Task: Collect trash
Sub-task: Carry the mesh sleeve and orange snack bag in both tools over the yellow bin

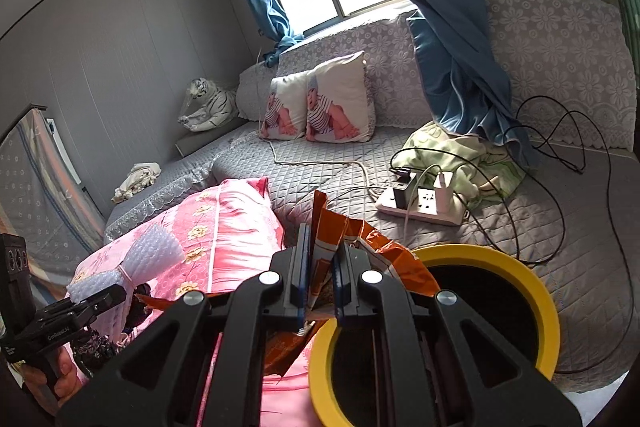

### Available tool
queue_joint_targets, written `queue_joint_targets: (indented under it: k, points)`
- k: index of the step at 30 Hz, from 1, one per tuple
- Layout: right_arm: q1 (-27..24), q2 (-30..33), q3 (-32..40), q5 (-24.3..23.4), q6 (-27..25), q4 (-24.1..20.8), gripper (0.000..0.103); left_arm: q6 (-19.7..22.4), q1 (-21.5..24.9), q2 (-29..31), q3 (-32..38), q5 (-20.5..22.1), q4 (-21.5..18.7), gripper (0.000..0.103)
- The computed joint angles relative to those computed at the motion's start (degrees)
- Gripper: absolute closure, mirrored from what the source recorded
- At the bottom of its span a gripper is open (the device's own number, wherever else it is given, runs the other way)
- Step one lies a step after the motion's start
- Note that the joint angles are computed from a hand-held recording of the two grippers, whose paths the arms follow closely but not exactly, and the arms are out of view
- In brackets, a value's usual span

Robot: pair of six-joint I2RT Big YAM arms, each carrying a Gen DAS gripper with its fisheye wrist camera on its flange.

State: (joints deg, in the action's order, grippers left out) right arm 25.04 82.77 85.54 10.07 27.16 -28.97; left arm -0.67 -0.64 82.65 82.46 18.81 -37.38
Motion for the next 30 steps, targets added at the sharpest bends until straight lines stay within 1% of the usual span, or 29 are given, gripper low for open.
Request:
queue_joint_targets:
  k: [7,11,22,30]
  points:
    - [-2.22,-1.50,-1.66,3.59,1.12,-0.40,0.094,0.57,-4.76,2.99,2.89,0.65,-0.63,0.078]
    - [-3.38,-2.05,-2.29,4.72,2.44,-0.95,0.094,0.86,-6.93,4.58,4.18,1.20,-1.49,0.078]
    - [-5.22,-2.49,-2.63,11.01,3.88,-4.02,0.094,1.26,-11.22,8.08,7.04,2.76,-3.08,0.078]
    - [-7.46,-0.55,-1.39,11.24,4.99,-6.41,0.094,0.83,-13.64,11.59,9.99,2.69,-4.66,0.078]
